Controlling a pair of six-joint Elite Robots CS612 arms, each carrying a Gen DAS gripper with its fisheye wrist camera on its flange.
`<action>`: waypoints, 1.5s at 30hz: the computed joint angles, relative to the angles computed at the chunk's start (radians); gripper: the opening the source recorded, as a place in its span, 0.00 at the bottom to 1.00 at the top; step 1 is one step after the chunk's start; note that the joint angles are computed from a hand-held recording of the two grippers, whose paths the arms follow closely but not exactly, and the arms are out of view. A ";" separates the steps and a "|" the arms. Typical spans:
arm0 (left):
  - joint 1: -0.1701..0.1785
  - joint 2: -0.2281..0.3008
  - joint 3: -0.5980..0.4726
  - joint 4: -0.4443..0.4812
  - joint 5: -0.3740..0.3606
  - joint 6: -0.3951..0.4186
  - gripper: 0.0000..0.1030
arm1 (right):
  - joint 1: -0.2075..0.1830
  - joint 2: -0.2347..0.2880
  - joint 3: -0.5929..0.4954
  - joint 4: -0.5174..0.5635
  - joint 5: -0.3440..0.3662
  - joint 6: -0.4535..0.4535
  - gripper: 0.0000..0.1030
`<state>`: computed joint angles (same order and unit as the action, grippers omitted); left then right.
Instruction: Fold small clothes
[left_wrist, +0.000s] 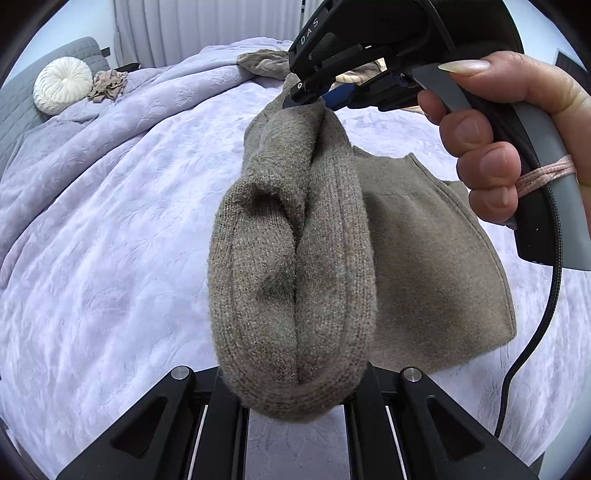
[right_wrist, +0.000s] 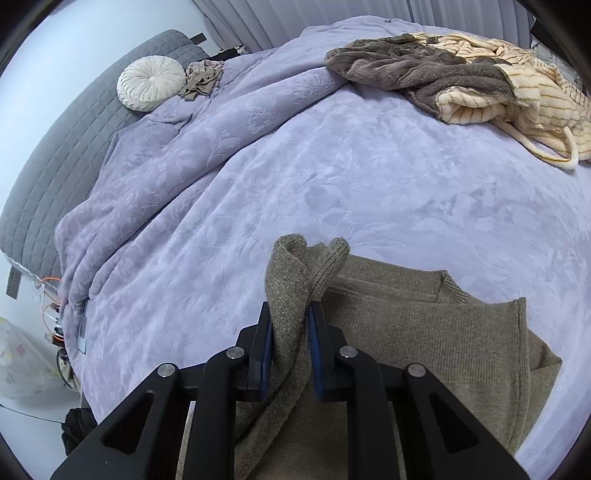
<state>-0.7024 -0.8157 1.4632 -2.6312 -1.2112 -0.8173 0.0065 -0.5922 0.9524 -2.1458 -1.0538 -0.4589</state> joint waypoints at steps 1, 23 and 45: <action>-0.005 0.003 -0.012 0.015 0.000 -0.002 0.09 | -0.004 0.002 -0.002 0.002 0.005 0.003 0.18; -0.015 0.065 -0.154 0.176 0.030 0.039 0.09 | -0.063 0.007 -0.002 0.022 0.085 -0.018 0.18; -0.051 0.183 -0.390 0.299 0.021 0.192 0.09 | -0.167 0.013 0.008 -0.018 0.161 0.000 0.18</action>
<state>-0.7538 -0.6328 1.0731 -2.3318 -1.1907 -0.6255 -0.1604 -0.5791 0.9606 -2.1640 -0.8924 -0.4587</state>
